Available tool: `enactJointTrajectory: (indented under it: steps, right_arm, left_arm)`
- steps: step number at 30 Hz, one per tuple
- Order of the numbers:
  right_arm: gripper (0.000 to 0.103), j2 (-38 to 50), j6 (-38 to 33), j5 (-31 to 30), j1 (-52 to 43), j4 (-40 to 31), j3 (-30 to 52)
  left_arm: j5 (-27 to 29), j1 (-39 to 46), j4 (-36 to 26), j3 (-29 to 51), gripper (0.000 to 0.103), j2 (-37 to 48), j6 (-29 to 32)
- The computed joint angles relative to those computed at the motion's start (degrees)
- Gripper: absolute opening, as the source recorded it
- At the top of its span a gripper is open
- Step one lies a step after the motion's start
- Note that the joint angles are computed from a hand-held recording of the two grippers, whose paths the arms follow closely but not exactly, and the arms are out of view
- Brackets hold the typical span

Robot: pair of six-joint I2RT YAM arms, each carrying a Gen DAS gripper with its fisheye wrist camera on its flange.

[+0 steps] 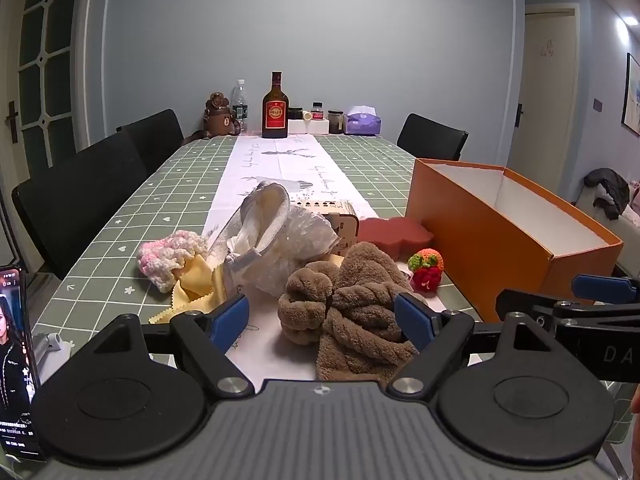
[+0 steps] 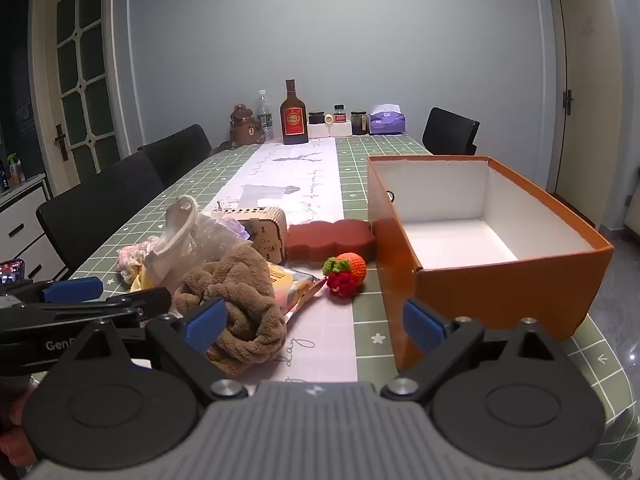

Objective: Organize soft objects

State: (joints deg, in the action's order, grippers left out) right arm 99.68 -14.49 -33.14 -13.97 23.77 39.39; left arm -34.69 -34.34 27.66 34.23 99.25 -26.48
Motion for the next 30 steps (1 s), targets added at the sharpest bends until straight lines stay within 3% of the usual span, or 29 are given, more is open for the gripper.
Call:
enactJointTrajectory:
  steps: [12, 30]
  right_arm:
    - [0.094, -1.89, 1.26, 2.44, 2.17, -1.37, -0.66]
    - [0.095, 0.86, 1.35, 1.54, 1.03, -1.04, 0.68]
  left_arm:
    - [1.09, 0.65, 1.86, -3.35, 0.097, -2.07, -0.4]
    - [0.93, 0.57, -0.04, -0.33, 0.097, 0.9, -0.92]
